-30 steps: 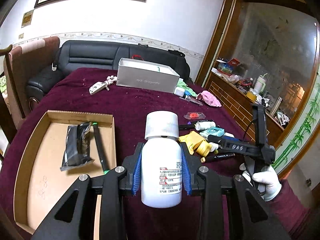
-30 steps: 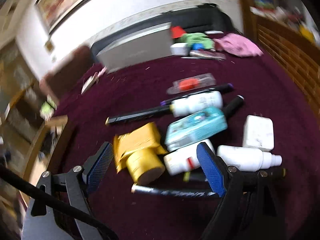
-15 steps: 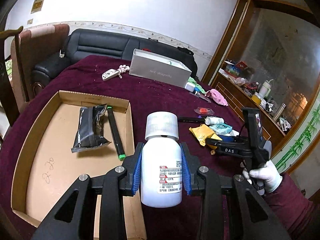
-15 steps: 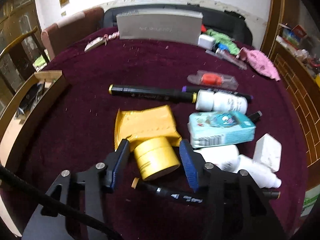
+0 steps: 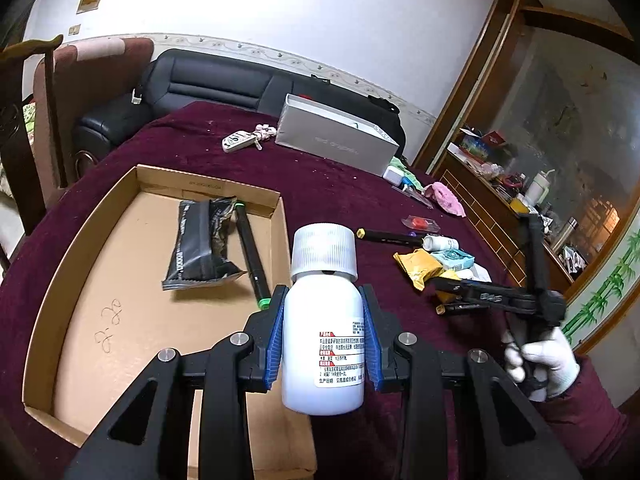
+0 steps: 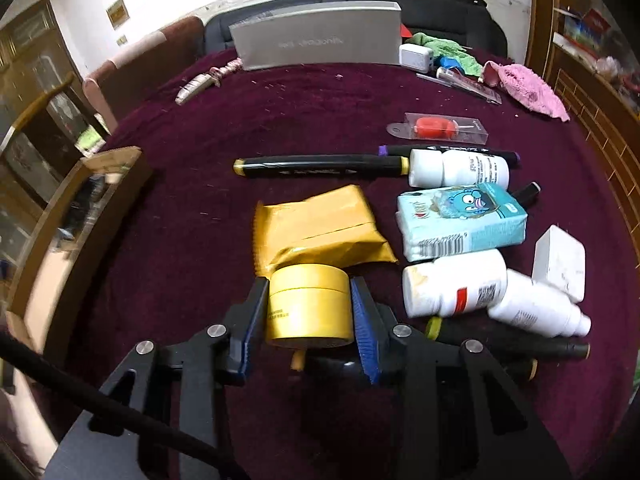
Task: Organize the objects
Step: 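Lower the white bottle and yellow jar into the tray, open both grippers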
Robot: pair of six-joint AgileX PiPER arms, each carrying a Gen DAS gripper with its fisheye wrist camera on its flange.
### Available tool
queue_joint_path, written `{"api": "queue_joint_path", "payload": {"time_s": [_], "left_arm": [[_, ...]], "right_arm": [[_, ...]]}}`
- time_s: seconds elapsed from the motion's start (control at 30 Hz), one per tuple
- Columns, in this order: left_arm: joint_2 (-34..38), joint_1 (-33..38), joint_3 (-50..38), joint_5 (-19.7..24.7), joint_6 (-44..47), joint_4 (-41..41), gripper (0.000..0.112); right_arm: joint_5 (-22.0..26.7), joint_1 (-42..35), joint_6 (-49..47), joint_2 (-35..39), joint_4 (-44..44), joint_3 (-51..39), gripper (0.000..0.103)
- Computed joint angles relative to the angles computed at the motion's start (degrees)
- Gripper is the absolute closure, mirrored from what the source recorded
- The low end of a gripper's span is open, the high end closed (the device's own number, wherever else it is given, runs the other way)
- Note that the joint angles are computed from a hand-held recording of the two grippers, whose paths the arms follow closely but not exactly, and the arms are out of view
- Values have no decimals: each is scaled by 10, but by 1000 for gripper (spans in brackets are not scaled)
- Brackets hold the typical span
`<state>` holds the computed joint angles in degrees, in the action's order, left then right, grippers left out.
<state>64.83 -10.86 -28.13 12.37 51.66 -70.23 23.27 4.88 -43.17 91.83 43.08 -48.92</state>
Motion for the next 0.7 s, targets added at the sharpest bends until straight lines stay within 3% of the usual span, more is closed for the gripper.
{"api": "queue_joint_path", "payload": {"time_s": [0.13,0.3,0.4,0.47,0.6,0.7], "left_arm": [[-13,59,-2,44,13,2,83],[-26,133,-45,89,-104,165,83],[-7,158,-78,87,-149,255,83],[18,172,-97,81,-151,283,83],[127,245,-158,125,-49,198,83],[202,271,-199,141,-22,173,83]], "right_arm": [[61,4,-15,-52,39,0,65],[189,30,-16,-61,112,-67,65],[241,70,18,-10,153,-140,65],[247,115,58,42,162,-202,64],[250,189,143,164,154,-333,64],[254,233,226,273,130,-454,64]]}}
